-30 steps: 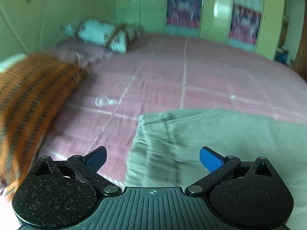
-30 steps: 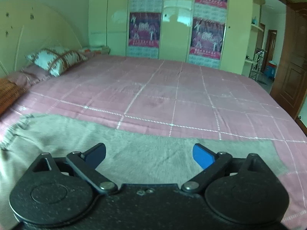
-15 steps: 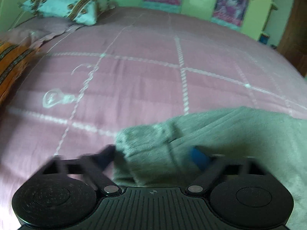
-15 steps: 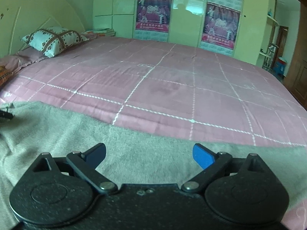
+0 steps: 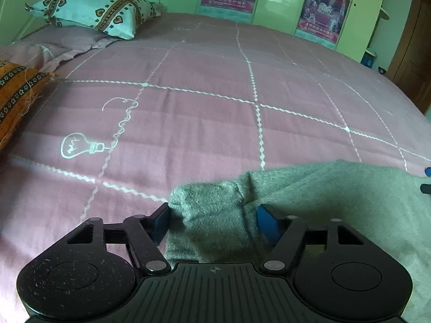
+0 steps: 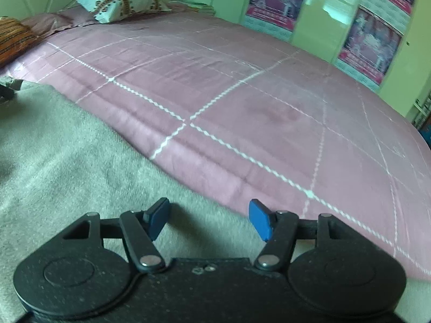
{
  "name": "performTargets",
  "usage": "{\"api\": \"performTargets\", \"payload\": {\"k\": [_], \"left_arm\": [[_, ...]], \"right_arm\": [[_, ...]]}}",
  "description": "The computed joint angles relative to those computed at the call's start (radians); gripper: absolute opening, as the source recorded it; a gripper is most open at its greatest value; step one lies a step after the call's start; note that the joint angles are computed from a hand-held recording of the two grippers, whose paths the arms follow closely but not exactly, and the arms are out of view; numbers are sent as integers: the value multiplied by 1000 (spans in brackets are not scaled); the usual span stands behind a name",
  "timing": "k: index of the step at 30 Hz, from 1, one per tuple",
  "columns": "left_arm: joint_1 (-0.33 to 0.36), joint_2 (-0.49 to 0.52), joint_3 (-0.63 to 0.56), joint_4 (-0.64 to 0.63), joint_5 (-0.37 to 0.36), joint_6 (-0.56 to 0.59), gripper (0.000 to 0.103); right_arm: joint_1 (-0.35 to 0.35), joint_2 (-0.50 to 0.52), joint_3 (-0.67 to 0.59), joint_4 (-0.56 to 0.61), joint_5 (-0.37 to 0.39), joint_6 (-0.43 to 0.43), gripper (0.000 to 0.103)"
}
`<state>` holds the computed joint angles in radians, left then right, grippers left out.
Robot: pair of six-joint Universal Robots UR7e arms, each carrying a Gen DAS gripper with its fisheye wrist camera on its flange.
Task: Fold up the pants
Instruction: 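Grasp one leg hem with the left tool while the right tool grasps the other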
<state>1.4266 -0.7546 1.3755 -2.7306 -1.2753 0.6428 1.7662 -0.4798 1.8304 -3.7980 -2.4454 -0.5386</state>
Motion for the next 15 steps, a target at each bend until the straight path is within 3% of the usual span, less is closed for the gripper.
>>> {"api": "performTargets", "payload": {"k": [2, 3, 4, 5, 6, 8, 11, 15], "left_arm": [[1, 7, -2, -8, 1, -7, 72], [-1, 9, -2, -10, 3, 4, 64], [1, 8, -6, 2, -13, 5, 57], [5, 5, -15, 28, -37, -4, 41], [7, 3, -20, 48, -54, -7, 33], [7, -3, -8, 35, -66, 8, 29], [21, -26, 16, 10, -126, 9, 28], [54, -102, 86, -45, -299, 64, 27]], "right_arm": [[-16, -20, 9, 48, 29, 25, 56], [-23, -32, 18, 67, 51, 60, 54], [-31, -49, 34, 88, 83, 90, 43], [-32, -57, 43, 98, 103, 86, 36], [-29, -59, 45, 107, 108, 78, 21], [-14, -52, 30, 123, 83, 77, 3], [4, -52, 30, 118, 58, 84, 0], [70, -84, 90, 49, 43, 65, 0]]}}
